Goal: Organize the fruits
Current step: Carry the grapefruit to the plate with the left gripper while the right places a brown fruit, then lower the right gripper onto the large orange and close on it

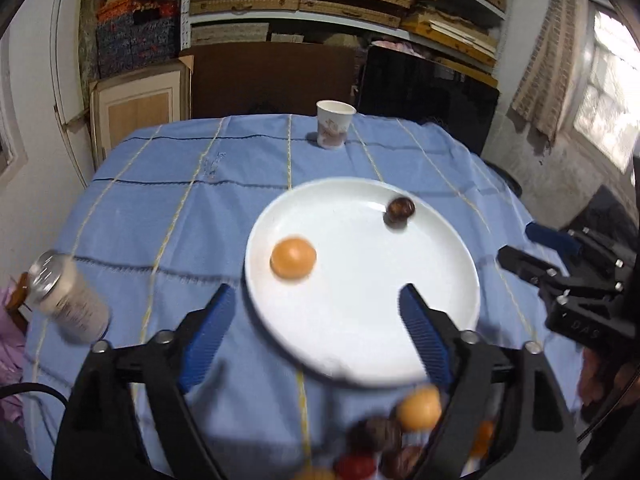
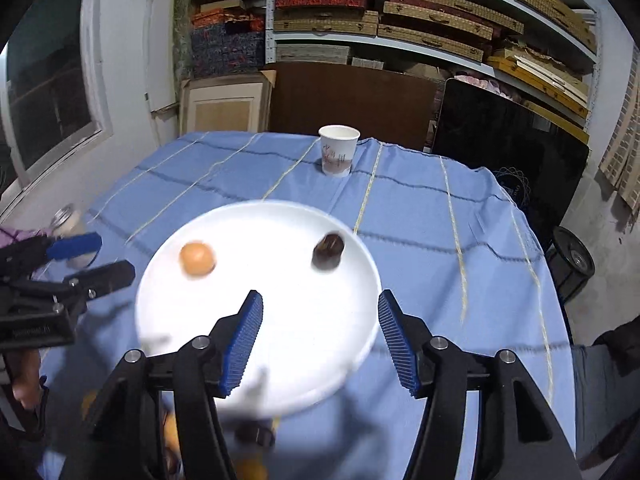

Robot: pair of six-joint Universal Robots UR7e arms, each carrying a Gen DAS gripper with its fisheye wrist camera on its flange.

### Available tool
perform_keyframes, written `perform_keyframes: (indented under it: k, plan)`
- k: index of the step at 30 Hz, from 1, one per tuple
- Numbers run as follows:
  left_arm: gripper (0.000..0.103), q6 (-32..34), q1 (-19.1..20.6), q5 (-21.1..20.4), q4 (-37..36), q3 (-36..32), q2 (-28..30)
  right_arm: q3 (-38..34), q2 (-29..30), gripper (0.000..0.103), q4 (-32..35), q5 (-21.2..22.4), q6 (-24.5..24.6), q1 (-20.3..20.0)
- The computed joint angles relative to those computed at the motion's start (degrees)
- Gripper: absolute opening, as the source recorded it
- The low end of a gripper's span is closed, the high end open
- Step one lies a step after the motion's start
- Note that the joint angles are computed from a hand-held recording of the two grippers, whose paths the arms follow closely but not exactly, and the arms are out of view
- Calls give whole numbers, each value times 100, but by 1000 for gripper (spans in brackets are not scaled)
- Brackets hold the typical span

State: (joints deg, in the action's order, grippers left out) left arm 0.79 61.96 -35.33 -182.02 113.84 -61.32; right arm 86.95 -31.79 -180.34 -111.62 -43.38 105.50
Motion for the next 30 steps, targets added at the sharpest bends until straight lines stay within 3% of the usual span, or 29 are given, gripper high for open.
perform_keyframes:
  k: [5,9,13,16,23,25,30]
  plan:
    - [90,-555,-749,434,85,1589,-513,2080,-1013,66,-751,199,-259,-273]
    - [91,-1328,-1180,635,165,2430,-635,3024,-1104,66,-1702,174,-609,-447]
    - [91,-2052,-1244,619,341,2787,-631,3163,-870,66,-2286,120,-515,-529]
    - [91,-2326,-1166,624,506,2841,-626,3004,-717,66,-2355,49,-392,-555]
    - [91,-2894,-1058,785,941,2948,-844,2978,-706,66,-2210,434,-77,-724]
    - [91,-2926,-1043,813,933,2922,-842,3082,-857,42,-1914,876,-189,-841]
    - [91,-2883,-969,779,1002,2772,-687,3407,-1047,42,-2145,1720,-593,-1044]
